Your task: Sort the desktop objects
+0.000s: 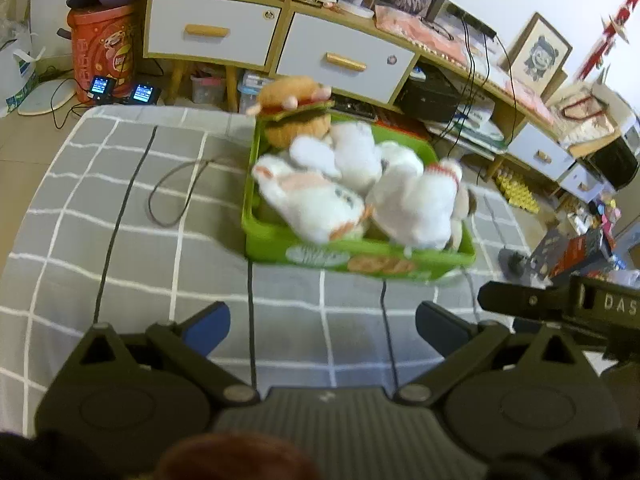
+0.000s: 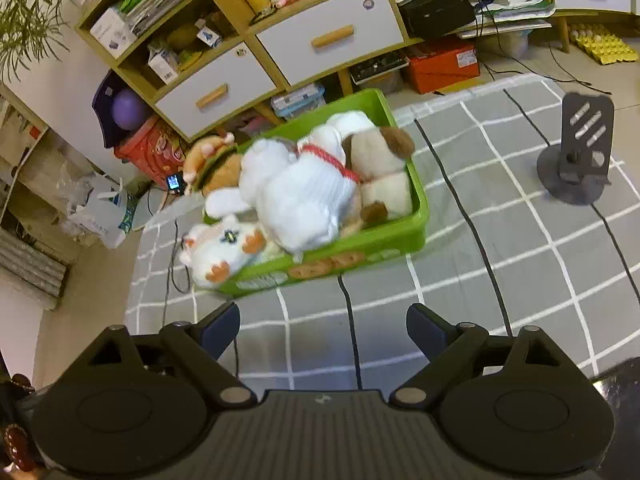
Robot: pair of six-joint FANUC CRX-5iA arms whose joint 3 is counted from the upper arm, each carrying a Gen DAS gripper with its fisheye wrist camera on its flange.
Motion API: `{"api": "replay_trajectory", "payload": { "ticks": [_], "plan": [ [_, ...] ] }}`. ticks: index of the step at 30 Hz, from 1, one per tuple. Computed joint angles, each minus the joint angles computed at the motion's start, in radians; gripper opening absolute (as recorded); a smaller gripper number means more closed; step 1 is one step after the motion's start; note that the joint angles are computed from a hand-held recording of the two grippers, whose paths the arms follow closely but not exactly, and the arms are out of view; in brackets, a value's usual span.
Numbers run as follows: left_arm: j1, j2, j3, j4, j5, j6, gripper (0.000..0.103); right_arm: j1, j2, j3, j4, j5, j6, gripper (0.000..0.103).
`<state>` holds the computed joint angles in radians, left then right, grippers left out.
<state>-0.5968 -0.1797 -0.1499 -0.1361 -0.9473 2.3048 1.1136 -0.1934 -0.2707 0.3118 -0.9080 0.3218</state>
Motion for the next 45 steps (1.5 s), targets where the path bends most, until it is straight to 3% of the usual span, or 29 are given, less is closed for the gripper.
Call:
{"api": "replay_trajectory", "payload": {
  "ticks": [2, 9, 19, 30, 45],
  "plan": [
    [-0.022, 0.026, 0.032, -0.026, -0.058, 0.012, 0.102, 0.002, 0.009, 0.011, -0.014, -0.033, 0.016, 0.091],
    [-0.056, 0.045, 0.057, -0.075, -0.118, 0.056, 0.102, 0.033, -0.018, -0.028, 0.083, -0.055, -0.026, 0.091],
    [-0.109, 0.097, 0.135, -0.148, -0.235, 0.131, 0.102, 0.046, -0.030, -0.044, 0.111, -0.095, -0.044, 0.091],
    [-0.190, 0.125, 0.201, -0.252, -0.302, 0.210, 0.102, 0.103, -0.041, -0.072, 0.221, -0.122, -0.090, 0.096],
    [-0.219, 0.148, 0.231, -0.288, -0.348, 0.217, 0.102, 0.108, -0.015, -0.054, 0.207, -0.133, -0.060, 0.096]
  ]
}}
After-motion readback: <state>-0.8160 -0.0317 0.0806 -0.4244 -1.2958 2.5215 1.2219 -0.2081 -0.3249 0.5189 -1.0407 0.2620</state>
